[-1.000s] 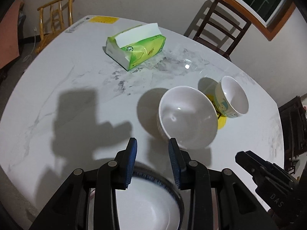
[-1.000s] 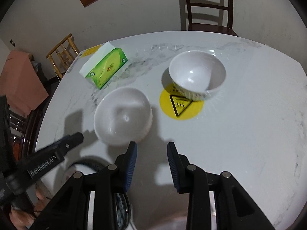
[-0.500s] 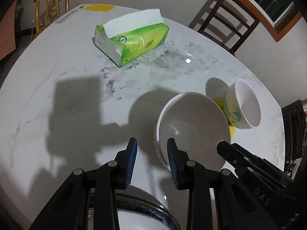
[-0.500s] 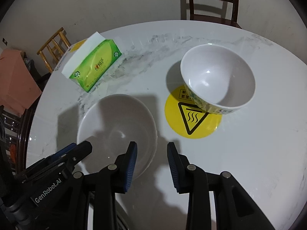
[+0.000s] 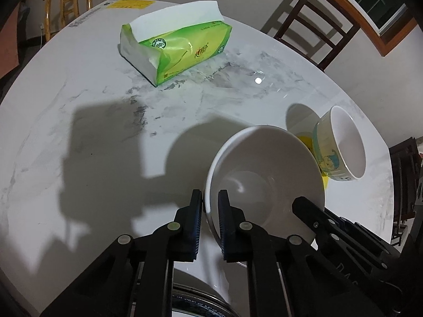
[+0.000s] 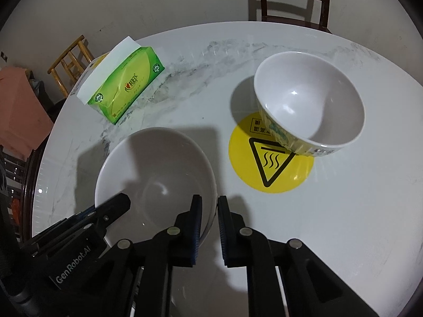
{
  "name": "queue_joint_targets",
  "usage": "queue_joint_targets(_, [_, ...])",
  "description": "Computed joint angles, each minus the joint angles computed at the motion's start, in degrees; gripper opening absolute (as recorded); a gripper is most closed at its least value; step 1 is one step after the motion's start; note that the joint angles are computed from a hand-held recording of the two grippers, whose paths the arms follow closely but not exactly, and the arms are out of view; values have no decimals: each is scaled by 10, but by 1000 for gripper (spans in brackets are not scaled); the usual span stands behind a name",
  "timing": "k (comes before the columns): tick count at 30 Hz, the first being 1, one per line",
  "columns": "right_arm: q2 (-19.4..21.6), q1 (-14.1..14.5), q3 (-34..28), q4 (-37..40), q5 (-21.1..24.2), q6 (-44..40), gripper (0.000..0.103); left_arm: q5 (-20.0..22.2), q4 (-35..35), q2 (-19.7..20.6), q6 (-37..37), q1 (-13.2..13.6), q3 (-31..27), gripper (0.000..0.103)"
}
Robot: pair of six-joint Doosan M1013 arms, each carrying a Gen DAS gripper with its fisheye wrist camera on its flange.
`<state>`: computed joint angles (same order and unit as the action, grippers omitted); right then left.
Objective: Organize plates and bowls
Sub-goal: 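Carry the white ribbed bowl and lower it into the pink bowl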
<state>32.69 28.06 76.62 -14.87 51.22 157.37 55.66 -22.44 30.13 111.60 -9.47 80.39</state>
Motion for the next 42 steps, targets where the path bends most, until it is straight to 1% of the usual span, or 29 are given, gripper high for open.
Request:
queue_joint_targets(3, [-1, 1, 2, 6, 0, -1, 12, -3, 5, -4, 4, 0, 4, 9])
queue_joint_targets(6, [-3, 2, 5, 12, -2, 0, 12, -14, 11, -11, 9, -1, 13, 9])
queue_joint_targets(14, [-20, 13, 17, 0, -8, 15, 12, -23, 14, -33, 16, 1, 32, 9])
queue_joint_targets(22, [-37, 31, 23, -20, 10, 34, 12, -27, 24, -62, 16, 1, 55, 9])
queue_joint_targets(25, [-46, 38, 27, -29, 14, 43, 12, -27, 28, -74, 16, 1, 65, 9])
queue_joint_targets(33, [-76, 54, 55, -48, 8, 78, 12, -29, 21, -108, 33, 3, 92, 9])
queue_joint_targets(42, [-115, 75, 102, -80, 9, 133, 12, -37, 21, -148, 56, -8, 135, 9])
